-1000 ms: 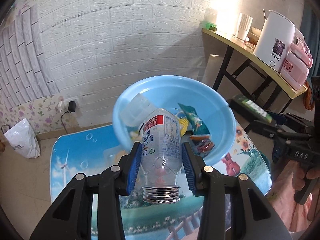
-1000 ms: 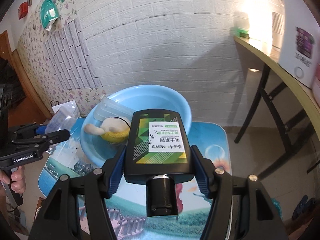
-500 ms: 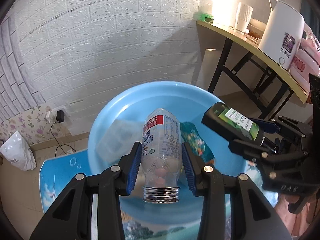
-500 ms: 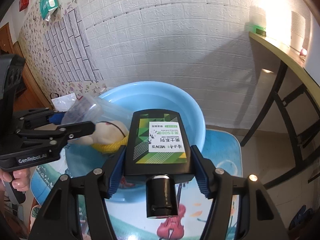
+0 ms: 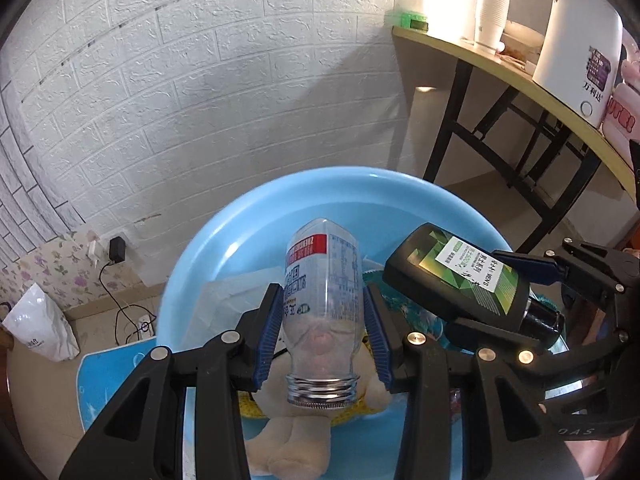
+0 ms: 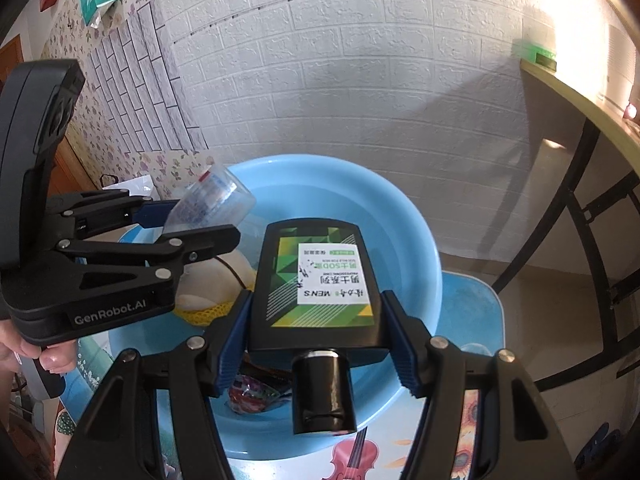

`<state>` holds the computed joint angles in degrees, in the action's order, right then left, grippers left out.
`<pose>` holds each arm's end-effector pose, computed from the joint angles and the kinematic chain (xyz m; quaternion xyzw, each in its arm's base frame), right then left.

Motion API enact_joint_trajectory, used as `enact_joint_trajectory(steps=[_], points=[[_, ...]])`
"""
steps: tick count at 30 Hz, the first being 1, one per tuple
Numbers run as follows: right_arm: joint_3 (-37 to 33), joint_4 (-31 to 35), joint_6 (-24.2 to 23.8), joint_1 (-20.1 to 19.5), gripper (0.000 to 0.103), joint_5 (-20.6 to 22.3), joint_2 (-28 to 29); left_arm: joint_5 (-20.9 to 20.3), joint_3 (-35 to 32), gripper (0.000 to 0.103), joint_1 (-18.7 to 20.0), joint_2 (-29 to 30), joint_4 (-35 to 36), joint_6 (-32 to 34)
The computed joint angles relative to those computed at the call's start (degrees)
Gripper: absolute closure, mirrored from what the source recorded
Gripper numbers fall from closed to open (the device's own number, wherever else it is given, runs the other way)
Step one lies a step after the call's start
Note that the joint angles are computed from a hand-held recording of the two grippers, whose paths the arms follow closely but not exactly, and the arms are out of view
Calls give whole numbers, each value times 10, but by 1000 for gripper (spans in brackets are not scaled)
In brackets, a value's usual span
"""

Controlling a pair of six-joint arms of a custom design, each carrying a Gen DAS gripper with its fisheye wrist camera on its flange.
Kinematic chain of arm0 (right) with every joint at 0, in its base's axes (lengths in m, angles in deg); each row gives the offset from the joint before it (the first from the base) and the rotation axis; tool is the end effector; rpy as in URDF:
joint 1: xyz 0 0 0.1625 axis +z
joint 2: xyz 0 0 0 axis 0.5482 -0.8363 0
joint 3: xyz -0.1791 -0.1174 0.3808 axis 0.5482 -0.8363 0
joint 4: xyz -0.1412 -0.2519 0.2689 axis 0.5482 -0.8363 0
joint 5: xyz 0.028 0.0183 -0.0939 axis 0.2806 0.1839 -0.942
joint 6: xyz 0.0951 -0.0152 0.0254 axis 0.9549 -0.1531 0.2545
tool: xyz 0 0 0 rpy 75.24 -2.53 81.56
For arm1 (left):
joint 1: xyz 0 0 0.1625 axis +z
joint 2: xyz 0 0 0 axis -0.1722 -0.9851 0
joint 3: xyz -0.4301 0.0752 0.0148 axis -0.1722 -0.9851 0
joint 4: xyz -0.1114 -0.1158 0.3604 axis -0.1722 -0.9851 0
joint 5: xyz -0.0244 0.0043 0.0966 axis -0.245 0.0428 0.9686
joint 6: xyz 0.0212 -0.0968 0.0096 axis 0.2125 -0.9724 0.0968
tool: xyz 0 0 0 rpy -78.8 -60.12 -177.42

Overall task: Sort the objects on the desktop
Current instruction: 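Carry the clear bottle and green bottle over the blue basin with both tools, then open both tools to drop the two bottles into the basin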

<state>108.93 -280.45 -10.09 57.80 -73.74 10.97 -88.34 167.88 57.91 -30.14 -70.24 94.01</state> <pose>0.0883 -0.5141 0.1643 0.0417 -0.8730 0.3628 0.3231 -0.3103 -0.6054 -0.0082 0.4899 0.8427 -0.1080 0.1951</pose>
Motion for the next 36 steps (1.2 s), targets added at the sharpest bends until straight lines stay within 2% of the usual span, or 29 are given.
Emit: enact_joint_trajectory(steps=[10,21,24,26,36], points=[[-10,9,5,0,41,-4,14,-11,6,64,7,-5,5,-3],[-65,33,-9,0,41,-19,38,-1,-50,64,10,25,11,13],[-67,49,-1,-5,41,-24,41,-2,-33,63,10,18,8,8],[-67,43,-15,-2,42,-37,46,4,-17,63,8,10,2,7],[-22,8,-1,7,41,-27,33,16,68,63,13,-53,-21,-22]])
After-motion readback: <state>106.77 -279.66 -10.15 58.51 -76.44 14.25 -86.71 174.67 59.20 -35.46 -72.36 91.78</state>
